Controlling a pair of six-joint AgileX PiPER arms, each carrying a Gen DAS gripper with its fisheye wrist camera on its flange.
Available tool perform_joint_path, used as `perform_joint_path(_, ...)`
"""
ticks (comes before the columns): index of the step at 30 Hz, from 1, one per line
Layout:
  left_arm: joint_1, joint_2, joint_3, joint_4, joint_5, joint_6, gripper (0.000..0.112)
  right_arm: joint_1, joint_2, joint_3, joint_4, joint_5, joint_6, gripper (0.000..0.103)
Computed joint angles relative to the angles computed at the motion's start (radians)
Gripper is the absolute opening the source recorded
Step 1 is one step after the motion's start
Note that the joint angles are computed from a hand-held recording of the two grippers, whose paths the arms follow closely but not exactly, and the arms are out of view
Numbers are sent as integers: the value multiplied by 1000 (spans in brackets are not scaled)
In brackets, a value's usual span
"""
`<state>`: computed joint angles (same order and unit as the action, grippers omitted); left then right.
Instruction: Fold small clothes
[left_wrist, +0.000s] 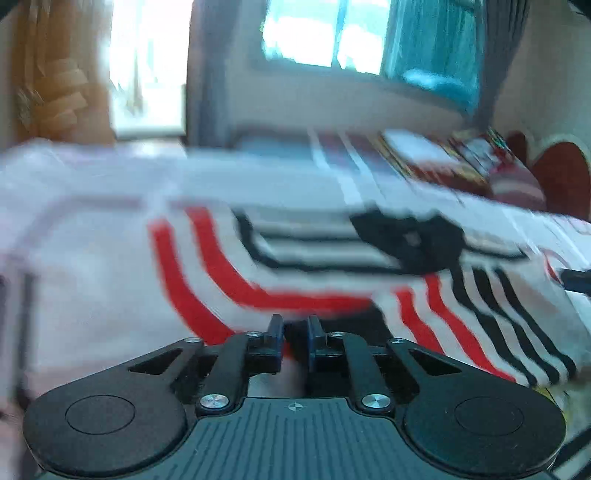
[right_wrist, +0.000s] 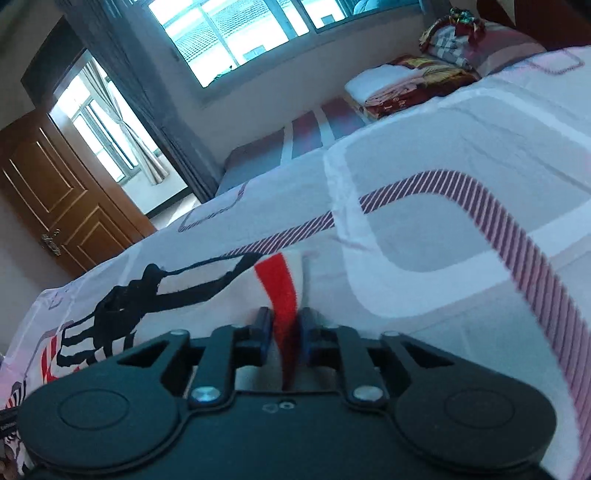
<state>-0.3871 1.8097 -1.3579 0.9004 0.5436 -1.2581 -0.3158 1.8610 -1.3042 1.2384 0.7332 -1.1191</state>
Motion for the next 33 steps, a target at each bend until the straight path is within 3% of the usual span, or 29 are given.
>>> perform_joint_path(2, -26, -7, 2, 80, -18, -82, 13, -18, -69, 74, 68, 28, -119, 26)
perform_joint_path(4, -45, 39, -57, 5, -71, -4, 26, -10, -125, 130, 54, 47, -170, 26)
perform_joint_path(6, -82, 96, -142, -90, -28, 130, 70, 18, -176, 199, 49, 29, -234, 26)
perform_joint_path(9, -113, 167, -182, -139, 13, 161, 71, 44, -273, 338, 63, -31, -344, 24)
perform_joint_path(12, -152, 181, -184, -51, 69, 99, 70, 83, -349, 473, 156, -166, -556, 23)
perform_joint_path(14, -166, 140, -165, -21, 81, 37, 70, 102, -389, 505, 181, -211, -598, 24)
perform_joint_path(17, -152, 146, -156, -105, 95, 87, 71, 50, -448, 537, 231, -132, -601, 27)
perform_joint_path(19, -150, 134, -157, -130, 102, 130, 71, 81, -438, 529, 143, -172, -536, 29)
perform_joint_path(21, -143, 66, -111, -152, 94, 111, 71, 126, -446, 543, 86, -242, -503, 31)
perform_joint_path(25, -124, -161, 173, 29, 83, -208, 71, 48, -507, 543, 95, -110, -412, 46)
perform_joint_path(27, -80, -308, 347, 94, 111, -380, 71, 13, -515, 521, 64, -66, -296, 46)
perform_joint_path(30, 95, -548, 605, 107, 120, -589, 71, -8, -507, 486, 21, -40, -141, 46)
perform_joint_path(33, 391, -696, 757, 63, 16, -626, 71, 24, -527, 489, -19, -72, -43, 46)
